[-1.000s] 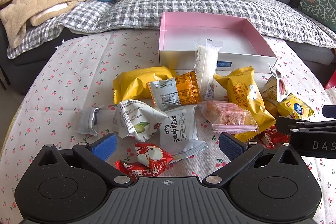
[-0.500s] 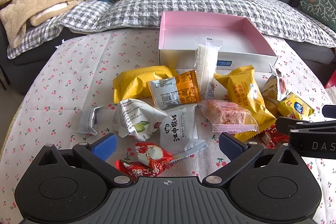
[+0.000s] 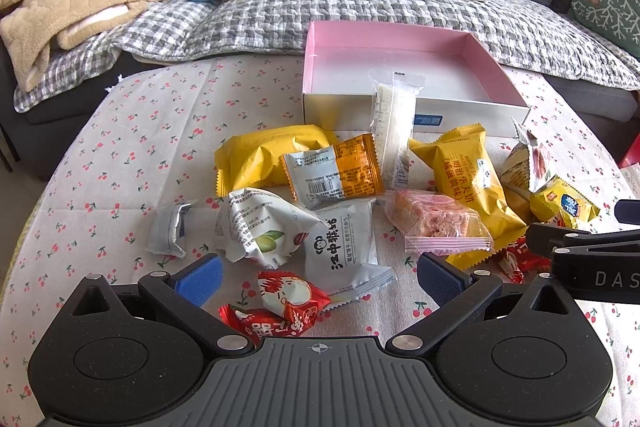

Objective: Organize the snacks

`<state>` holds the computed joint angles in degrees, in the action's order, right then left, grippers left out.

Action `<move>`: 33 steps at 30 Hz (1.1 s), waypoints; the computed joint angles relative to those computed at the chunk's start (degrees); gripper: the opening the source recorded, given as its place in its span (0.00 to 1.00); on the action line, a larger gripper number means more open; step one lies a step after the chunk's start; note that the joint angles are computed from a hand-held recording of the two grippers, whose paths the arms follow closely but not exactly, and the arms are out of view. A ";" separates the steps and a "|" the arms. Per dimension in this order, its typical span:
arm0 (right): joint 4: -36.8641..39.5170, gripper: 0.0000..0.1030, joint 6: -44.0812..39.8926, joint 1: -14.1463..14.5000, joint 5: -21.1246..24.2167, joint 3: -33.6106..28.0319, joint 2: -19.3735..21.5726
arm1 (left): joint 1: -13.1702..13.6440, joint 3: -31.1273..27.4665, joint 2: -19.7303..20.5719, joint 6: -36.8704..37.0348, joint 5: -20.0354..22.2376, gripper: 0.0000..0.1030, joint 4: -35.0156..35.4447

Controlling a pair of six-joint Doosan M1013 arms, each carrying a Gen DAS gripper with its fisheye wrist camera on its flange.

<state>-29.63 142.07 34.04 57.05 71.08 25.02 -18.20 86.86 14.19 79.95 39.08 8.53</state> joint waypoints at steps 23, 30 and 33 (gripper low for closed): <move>12.99 1.00 -5.28 -6.10 -2.64 -0.48 -1.91 | 2.46 -4.81 1.40 21.46 2.90 1.00 -19.88; 23.95 0.96 -7.09 -8.63 -4.18 -1.67 -0.60 | 2.19 -8.53 4.45 21.19 2.80 0.98 -20.91; 27.01 0.93 -7.89 -9.55 -5.85 -1.53 -0.33 | 2.10 -10.87 6.29 20.43 3.17 0.92 -21.24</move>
